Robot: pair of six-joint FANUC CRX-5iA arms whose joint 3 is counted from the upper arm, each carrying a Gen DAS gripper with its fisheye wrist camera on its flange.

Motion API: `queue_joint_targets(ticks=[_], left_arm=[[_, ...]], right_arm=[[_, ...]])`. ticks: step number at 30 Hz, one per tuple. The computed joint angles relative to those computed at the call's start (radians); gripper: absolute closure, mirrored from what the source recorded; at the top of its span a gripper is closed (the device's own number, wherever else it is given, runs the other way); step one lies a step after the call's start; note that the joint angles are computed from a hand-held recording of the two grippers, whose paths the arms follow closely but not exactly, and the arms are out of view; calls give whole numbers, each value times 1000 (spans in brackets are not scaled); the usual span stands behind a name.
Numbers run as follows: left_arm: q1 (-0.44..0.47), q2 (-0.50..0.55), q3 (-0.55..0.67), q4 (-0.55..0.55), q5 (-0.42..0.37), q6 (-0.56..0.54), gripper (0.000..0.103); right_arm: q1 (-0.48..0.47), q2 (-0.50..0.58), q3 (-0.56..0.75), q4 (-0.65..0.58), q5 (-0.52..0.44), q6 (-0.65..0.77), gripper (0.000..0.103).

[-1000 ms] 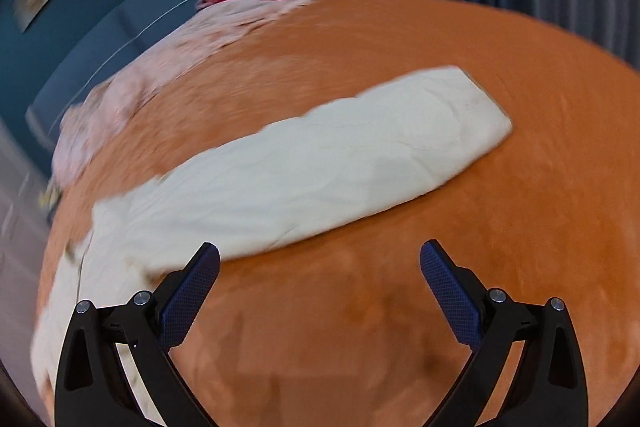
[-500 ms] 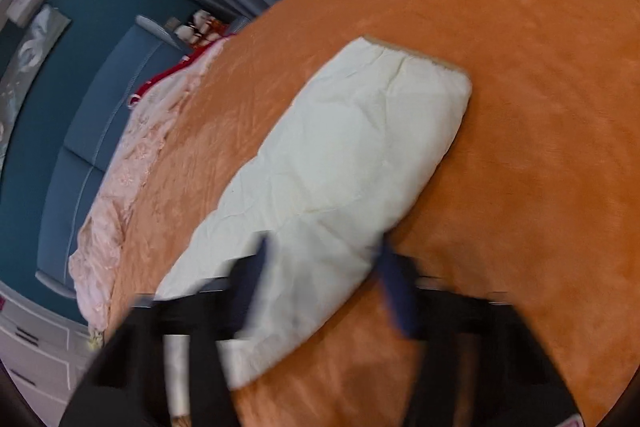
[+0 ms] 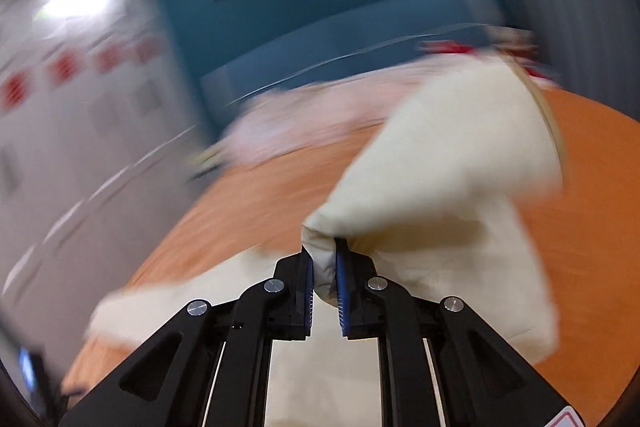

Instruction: Fold large clothes

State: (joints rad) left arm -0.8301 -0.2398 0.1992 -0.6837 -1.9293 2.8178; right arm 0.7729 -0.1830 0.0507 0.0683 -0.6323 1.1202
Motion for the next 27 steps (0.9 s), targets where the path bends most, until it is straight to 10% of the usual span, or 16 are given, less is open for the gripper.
queue_joint_targets(ticks=[4,15,27], left_arm=[[25,-65,-33,34,68,12,5],[423,-253,-275,387,515,-3,5],[547,-33,-228,477,687,-202,5]], right_arm=[[184,50,0,-22,1,80,35],[207,-100,-246,140,-72,-285,35],[-54,-98,-308,62,-85,-466,35]])
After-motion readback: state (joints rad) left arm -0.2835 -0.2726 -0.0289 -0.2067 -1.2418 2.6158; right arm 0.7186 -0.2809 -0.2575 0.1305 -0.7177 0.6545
